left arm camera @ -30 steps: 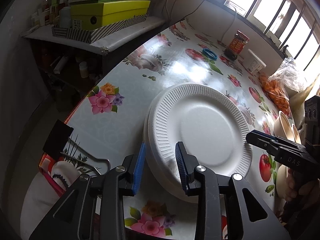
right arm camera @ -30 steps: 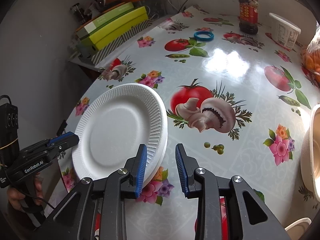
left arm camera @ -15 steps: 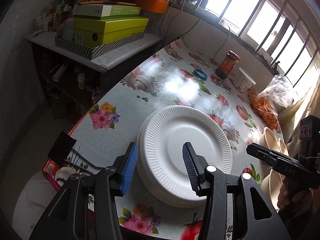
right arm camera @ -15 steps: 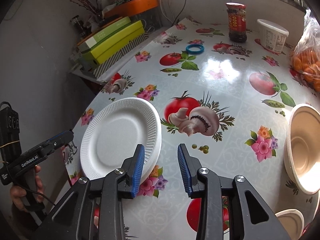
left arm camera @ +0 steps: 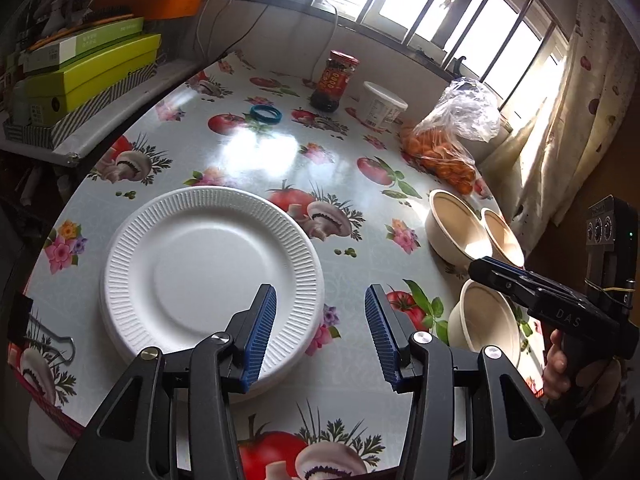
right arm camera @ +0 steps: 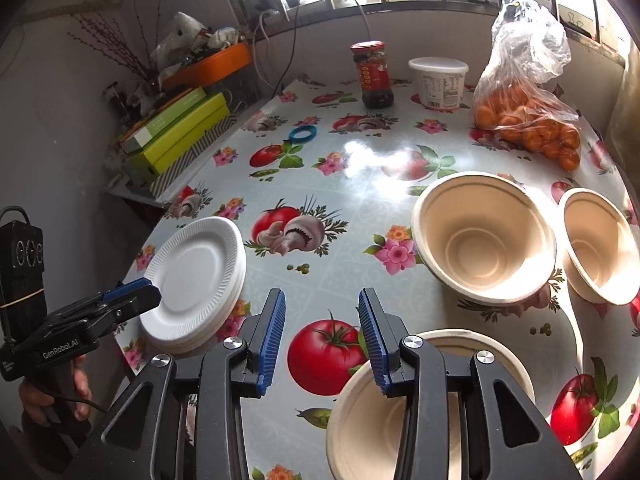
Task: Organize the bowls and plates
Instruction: 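Move the right gripper to a beige paper bowl and grasp its rim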
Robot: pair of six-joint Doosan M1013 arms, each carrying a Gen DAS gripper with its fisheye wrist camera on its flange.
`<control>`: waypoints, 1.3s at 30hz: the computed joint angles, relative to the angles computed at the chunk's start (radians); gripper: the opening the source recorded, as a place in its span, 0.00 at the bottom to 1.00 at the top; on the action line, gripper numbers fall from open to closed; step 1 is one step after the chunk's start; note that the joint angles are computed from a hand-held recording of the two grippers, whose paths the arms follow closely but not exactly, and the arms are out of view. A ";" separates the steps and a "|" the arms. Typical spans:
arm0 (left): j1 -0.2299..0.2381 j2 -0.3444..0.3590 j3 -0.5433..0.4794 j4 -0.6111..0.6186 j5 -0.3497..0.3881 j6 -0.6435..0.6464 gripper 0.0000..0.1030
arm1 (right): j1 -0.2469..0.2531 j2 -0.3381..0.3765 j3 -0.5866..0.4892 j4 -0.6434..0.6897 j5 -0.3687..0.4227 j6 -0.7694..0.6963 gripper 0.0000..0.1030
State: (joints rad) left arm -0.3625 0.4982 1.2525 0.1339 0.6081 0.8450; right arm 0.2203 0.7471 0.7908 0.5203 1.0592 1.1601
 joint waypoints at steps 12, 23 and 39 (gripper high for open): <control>-0.019 0.087 -0.145 -0.231 0.033 0.296 0.46 | -0.074 -0.112 0.196 -0.051 -0.184 0.125 0.37; -0.023 0.229 -0.386 -0.278 0.168 0.342 0.46 | -0.122 -0.040 0.099 -0.007 -0.137 0.173 0.37; -0.017 0.419 -0.721 -0.257 0.350 0.295 0.46 | -0.127 0.092 -0.108 0.022 -0.025 0.166 0.37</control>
